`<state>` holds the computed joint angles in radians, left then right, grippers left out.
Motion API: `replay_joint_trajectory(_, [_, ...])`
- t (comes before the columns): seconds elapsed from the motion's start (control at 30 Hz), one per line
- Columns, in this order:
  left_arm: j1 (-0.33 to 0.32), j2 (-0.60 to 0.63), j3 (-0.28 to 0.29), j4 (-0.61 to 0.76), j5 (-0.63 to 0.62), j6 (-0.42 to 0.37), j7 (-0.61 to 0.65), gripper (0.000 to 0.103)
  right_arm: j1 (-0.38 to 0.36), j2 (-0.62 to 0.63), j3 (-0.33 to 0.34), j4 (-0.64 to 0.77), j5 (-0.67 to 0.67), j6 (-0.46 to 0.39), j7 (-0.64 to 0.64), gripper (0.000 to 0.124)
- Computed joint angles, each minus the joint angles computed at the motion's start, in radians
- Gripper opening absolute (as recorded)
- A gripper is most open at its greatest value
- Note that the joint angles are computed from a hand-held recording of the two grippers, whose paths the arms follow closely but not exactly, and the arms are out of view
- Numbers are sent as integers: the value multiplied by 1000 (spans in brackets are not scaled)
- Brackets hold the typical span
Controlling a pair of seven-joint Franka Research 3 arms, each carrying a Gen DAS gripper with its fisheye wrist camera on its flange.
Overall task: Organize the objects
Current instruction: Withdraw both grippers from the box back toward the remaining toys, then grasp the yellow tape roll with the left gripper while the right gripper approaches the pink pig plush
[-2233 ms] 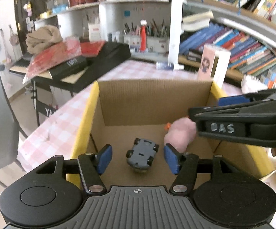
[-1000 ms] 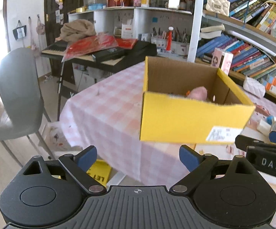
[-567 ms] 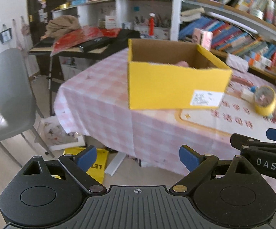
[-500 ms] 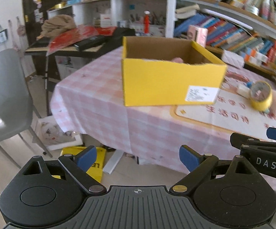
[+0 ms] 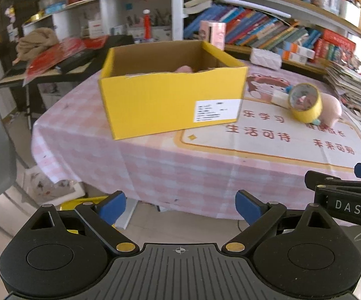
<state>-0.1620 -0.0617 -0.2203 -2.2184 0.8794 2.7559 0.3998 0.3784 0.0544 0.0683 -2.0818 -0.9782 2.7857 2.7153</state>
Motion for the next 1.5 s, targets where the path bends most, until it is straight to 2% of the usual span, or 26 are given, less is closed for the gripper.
replay_joint_trajectory(0.37, [-53, 135, 8, 137, -96, 31, 172, 96, -49, -36, -6, -31, 16, -67, 37, 85])
replay_joint_trajectory(0.67, [-110, 266, 35, 294, -151, 23, 263, 97, -87, -4, -27, 9, 36, -76, 8, 86])
replay_joint_trajectory(1.27, [-211, 545, 80, 683, -289, -90, 421, 97, -102, 159, -140, 188, 237, -18, -234, 86])
replay_joint_trajectory(1.5, [-251, 629, 112, 821, -299, -122, 404, 102, -100, 219, -187, 255, 344, 32, -345, 86])
